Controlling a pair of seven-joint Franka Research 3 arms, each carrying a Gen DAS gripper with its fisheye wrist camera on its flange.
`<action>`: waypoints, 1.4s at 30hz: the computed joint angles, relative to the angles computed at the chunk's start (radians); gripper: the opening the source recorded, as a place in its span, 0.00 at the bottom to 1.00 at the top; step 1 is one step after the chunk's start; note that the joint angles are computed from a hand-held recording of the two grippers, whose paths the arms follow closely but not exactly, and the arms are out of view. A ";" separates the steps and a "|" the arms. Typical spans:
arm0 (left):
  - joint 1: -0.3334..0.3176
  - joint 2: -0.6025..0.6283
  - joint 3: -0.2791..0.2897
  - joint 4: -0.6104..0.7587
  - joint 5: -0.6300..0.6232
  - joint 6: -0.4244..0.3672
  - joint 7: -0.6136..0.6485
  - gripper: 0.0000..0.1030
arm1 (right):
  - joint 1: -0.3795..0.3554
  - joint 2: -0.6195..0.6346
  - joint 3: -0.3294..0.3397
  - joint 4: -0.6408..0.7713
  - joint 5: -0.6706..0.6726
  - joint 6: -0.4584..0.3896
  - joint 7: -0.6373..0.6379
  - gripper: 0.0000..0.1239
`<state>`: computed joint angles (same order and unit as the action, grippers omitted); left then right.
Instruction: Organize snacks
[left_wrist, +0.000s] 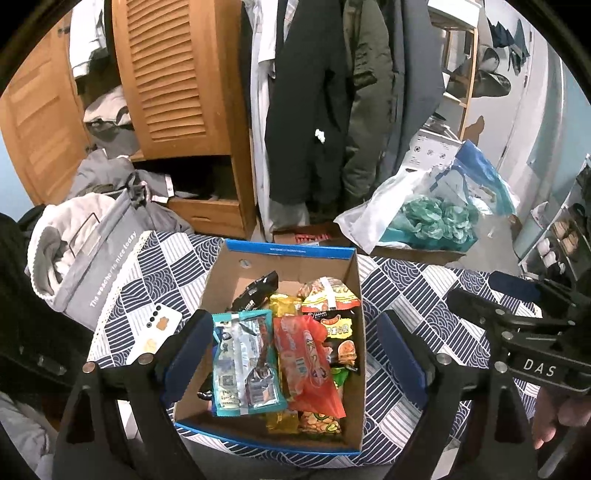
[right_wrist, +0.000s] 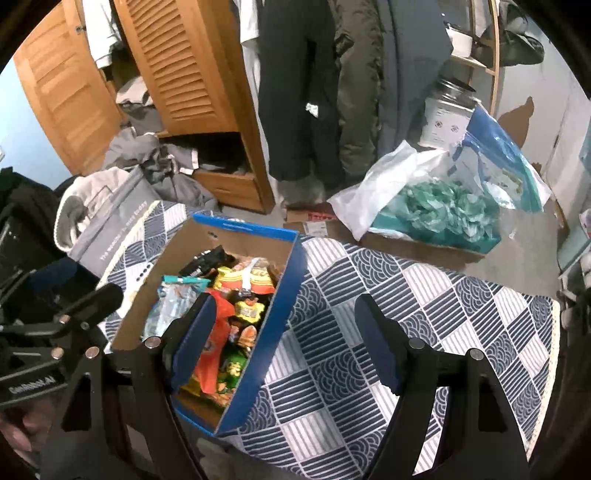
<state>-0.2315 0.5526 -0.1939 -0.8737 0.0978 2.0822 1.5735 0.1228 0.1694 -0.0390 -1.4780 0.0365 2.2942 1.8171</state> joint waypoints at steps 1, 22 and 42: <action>-0.001 0.002 0.000 0.003 0.002 -0.004 0.001 0.89 | -0.002 0.000 0.000 -0.002 0.009 -0.003 -0.003 0.62; -0.006 -0.014 0.013 -0.024 0.035 0.012 -0.020 0.89 | -0.005 -0.015 0.005 -0.014 0.031 -0.015 -0.023 0.62; -0.010 -0.001 0.010 -0.003 0.041 -0.027 -0.018 0.89 | -0.003 -0.020 0.008 -0.021 0.051 -0.019 -0.024 0.62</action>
<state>-0.2413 0.5519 -0.1841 -0.8762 0.1387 2.0547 1.5554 0.1197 0.1499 -0.0309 -1.4988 0.0878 2.2752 1.7931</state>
